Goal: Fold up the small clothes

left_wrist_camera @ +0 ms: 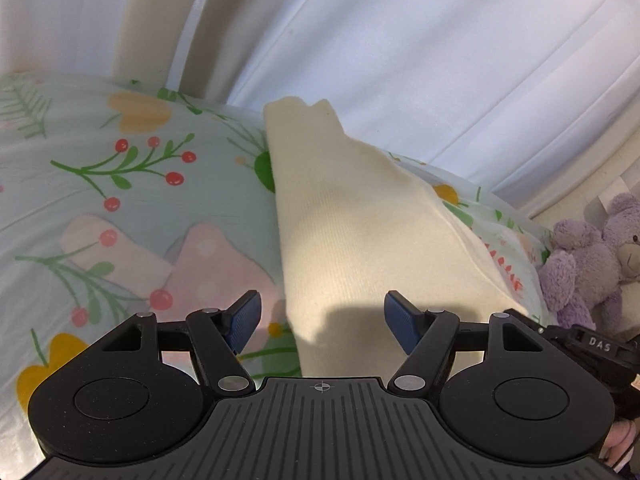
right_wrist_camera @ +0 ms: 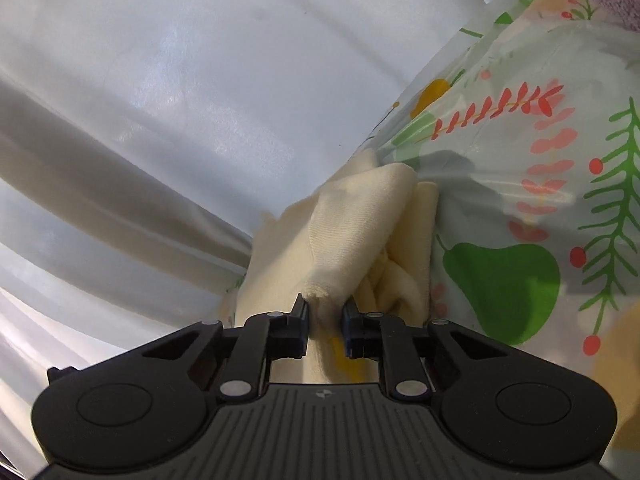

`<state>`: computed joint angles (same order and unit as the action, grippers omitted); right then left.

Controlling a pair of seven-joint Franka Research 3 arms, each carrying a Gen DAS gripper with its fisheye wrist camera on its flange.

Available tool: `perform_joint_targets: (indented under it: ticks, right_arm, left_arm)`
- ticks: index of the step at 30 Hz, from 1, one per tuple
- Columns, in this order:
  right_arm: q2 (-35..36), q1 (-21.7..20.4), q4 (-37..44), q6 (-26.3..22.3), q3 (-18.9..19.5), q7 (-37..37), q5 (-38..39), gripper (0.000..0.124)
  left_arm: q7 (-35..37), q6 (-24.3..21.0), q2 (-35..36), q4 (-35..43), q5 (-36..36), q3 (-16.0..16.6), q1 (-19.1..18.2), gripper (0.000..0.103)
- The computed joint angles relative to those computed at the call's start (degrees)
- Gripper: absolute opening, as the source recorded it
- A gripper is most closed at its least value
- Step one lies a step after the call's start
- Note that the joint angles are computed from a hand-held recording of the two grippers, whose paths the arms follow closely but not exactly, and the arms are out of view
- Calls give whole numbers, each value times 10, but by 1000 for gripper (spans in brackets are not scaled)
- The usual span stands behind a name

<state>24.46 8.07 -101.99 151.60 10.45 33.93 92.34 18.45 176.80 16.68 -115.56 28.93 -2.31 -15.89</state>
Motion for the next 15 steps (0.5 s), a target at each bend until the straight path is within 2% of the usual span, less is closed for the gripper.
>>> perform_joint_targets:
  ticks: [1, 2, 3, 5, 7, 9, 11, 13, 15]
  right_arm:
    - [3, 20, 2, 38, -12, 19, -43, 15]
    - [9, 42, 4, 76, -24, 65, -122, 16]
    - [13, 46, 3, 86, -24, 78, -162, 19]
    - [11, 33, 4, 80, -11, 63, -181, 24]
    - [8, 11, 10, 80, 7, 39, -162, 36]
    - [16, 0, 26, 90, 14, 45, -143, 57]
    - [40, -13, 58, 48, 12, 71, -160, 58]
    - [67, -14, 91, 29, 6, 117, -199, 58]
    - [106, -25, 140, -22, 9, 156, -238, 57]
  left_arm:
    - [5, 0, 2, 1, -7, -6, 6, 74]
    - [16, 3, 5, 2, -18, -17, 18, 74]
    - [31, 7, 9, 3, -32, -31, 31, 74]
    - [70, 21, 18, 4, -68, -67, 65, 74]
    - [111, 33, 31, 9, -105, -106, 104, 74]
    - [154, 35, 50, 22, -143, -161, 154, 73]
    - [195, 37, 75, 38, -175, -218, 205, 73]
    - [234, 39, 106, 56, -200, -273, 252, 73]
    - [265, 30, 134, 75, -220, -314, 285, 73]
